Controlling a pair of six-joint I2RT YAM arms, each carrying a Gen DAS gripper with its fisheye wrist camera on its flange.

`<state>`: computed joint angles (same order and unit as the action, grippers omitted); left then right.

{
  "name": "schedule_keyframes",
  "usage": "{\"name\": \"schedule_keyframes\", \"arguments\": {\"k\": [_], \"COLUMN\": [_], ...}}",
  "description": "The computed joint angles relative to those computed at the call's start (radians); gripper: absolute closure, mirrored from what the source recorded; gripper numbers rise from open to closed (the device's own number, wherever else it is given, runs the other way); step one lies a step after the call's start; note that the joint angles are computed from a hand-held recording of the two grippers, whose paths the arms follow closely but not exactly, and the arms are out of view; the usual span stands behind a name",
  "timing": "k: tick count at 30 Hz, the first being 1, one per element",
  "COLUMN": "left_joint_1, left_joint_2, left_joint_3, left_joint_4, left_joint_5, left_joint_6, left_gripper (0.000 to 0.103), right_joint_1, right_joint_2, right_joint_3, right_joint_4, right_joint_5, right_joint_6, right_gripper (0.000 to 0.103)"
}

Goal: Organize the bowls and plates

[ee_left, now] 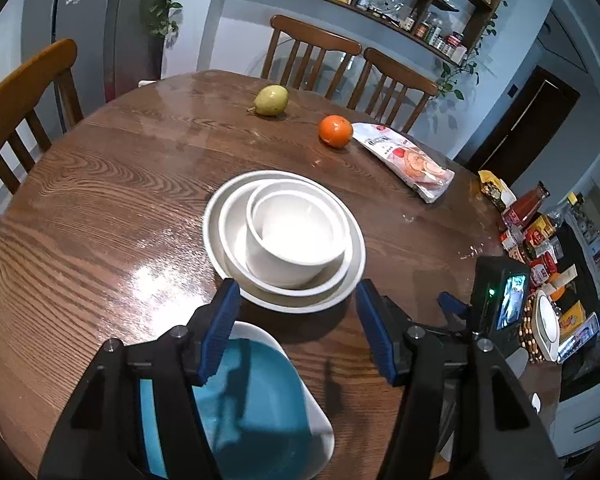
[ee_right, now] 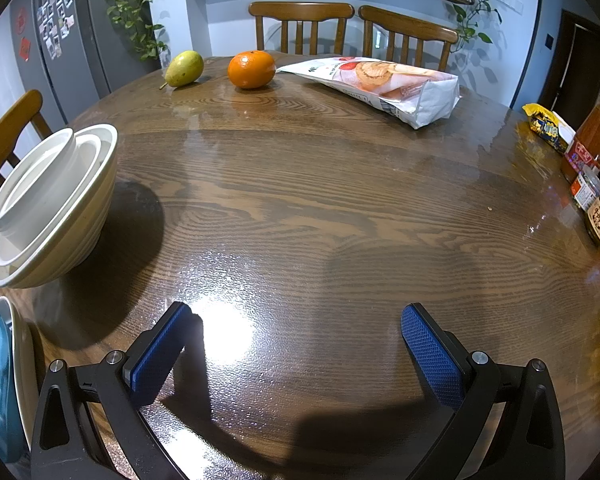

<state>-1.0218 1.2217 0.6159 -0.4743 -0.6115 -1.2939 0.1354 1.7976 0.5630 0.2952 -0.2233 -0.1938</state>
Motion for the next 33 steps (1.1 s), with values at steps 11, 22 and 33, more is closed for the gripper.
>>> {"name": "schedule_keyframes", "arguments": {"k": [11,22,33], "left_joint_1": [0.034,0.099,0.213], "left_joint_2": [-0.038,-0.087,-0.11], "left_joint_3": [-0.008,-0.029,-0.057], "left_joint_4": [-0.053,-0.057,-0.034], "left_joint_5": [0.022,0.066,0.161], "left_joint_6": [0.011,0.045,0.112], "left_gripper": [0.043,0.043,0.043], "right_joint_1": [0.019,-0.102,-0.061], "right_joint_2": [0.023,-0.327,-0.267], "right_joint_3": [0.021,0.002,0.251], "right_joint_4": [0.005,-0.235,-0.492], "right_joint_5": [0.012,-0.237,-0.57], "right_joint_6": [0.015,-0.005,0.208], "right_gripper": [0.0,0.0,0.0]}}
